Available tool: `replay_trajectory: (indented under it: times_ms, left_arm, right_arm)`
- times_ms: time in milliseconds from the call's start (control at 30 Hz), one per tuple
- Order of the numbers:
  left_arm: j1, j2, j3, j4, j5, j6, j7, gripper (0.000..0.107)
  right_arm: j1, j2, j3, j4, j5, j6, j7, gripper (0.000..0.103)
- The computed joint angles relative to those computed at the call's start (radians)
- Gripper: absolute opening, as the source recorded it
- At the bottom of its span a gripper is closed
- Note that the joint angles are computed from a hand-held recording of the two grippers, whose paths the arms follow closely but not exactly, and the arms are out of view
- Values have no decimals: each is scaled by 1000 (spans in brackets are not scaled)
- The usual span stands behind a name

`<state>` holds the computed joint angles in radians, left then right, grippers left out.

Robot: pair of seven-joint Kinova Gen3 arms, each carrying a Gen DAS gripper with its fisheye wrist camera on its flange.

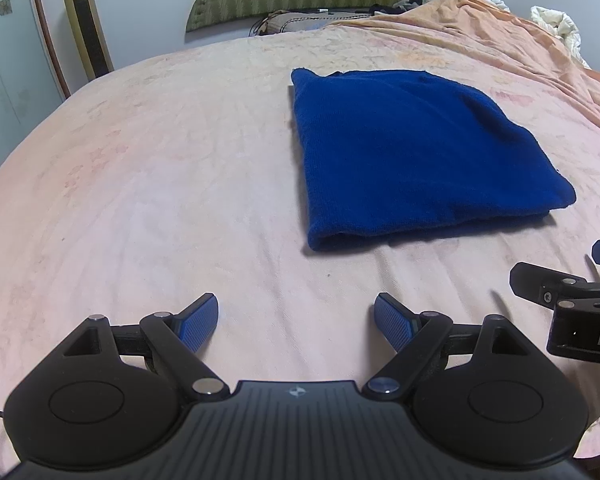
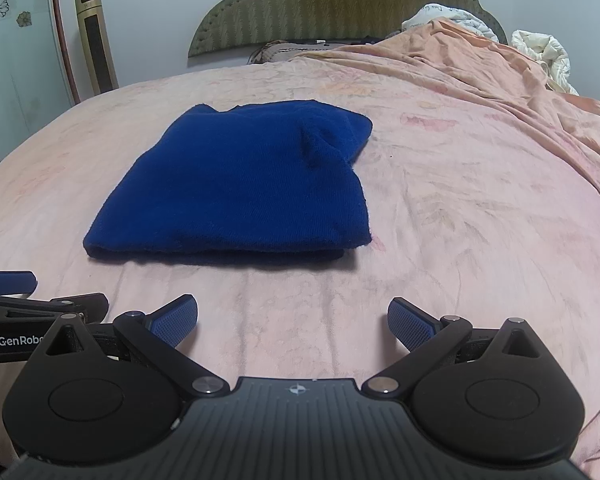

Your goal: Fold small clothes

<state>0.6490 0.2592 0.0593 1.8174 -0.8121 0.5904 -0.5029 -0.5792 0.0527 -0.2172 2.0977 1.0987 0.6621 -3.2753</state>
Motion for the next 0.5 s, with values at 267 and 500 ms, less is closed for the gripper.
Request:
replay_trajectory:
  times_ms: [267, 500]
  left_arm:
    - [-1, 4, 6, -12, 12, 15, -15, 86]
    - [-16, 8, 12, -22, 54, 14, -64, 86]
  right_arm:
    - [-8, -6, -8, 1, -2, 7, 8, 103]
    - [-3, -10, -9, 2, -9, 3, 10, 103]
